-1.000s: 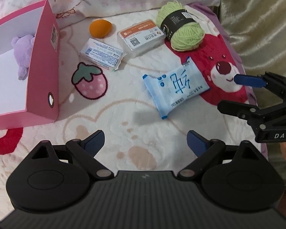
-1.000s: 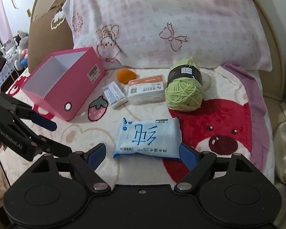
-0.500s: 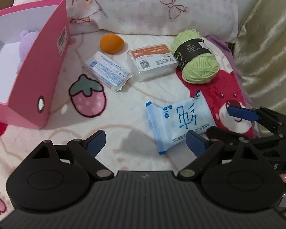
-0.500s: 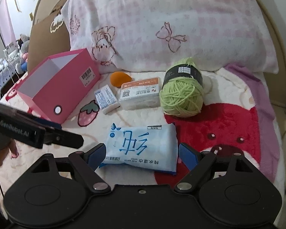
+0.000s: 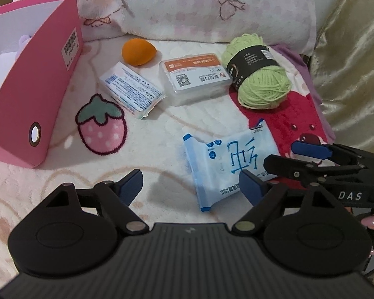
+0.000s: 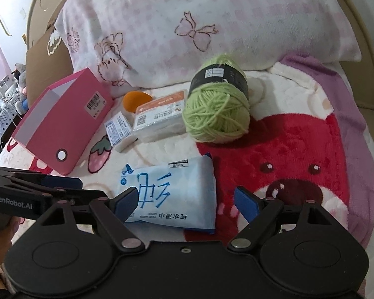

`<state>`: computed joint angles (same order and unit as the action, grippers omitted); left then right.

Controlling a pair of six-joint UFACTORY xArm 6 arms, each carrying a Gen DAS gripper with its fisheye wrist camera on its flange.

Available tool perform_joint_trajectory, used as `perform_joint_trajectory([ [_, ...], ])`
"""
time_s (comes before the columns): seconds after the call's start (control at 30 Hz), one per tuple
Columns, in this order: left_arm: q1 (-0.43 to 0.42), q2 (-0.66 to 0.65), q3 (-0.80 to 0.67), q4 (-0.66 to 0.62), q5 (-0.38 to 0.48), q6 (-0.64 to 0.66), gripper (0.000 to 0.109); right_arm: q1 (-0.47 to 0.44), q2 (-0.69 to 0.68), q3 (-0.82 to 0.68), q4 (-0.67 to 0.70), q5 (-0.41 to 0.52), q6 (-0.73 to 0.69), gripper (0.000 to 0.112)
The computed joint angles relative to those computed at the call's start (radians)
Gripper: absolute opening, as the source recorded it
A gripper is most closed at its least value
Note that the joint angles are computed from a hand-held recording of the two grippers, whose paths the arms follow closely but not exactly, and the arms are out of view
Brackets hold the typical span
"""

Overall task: Organize objects
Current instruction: 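Close the left gripper on the wet-wipe pack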

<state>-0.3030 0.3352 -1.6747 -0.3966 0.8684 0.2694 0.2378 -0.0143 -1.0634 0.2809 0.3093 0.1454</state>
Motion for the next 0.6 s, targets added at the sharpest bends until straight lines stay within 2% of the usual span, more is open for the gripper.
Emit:
perform_joint_trajectory([
  [0.13,-0.005,0.013,-0.003,0.004,-0.004,-0.004,0.077,-0.003,0.014,-0.005,-0.012,-0.007,0.011,0.084],
  [0.33,-0.009,0.035,-0.005,-0.020,-0.002,-0.010,0.060,-0.004,0.035,-0.009,-0.075,-0.013,0.015,0.061],
  [0.43,-0.008,0.040,0.006,-0.057,-0.012,0.000,0.052,0.003,0.038,-0.009,0.002,-0.021,-0.071,0.051],
  [0.6,-0.005,0.052,0.006,-0.136,-0.018,0.036,0.035,0.007,0.051,-0.017,0.067,-0.011,-0.111,0.049],
])
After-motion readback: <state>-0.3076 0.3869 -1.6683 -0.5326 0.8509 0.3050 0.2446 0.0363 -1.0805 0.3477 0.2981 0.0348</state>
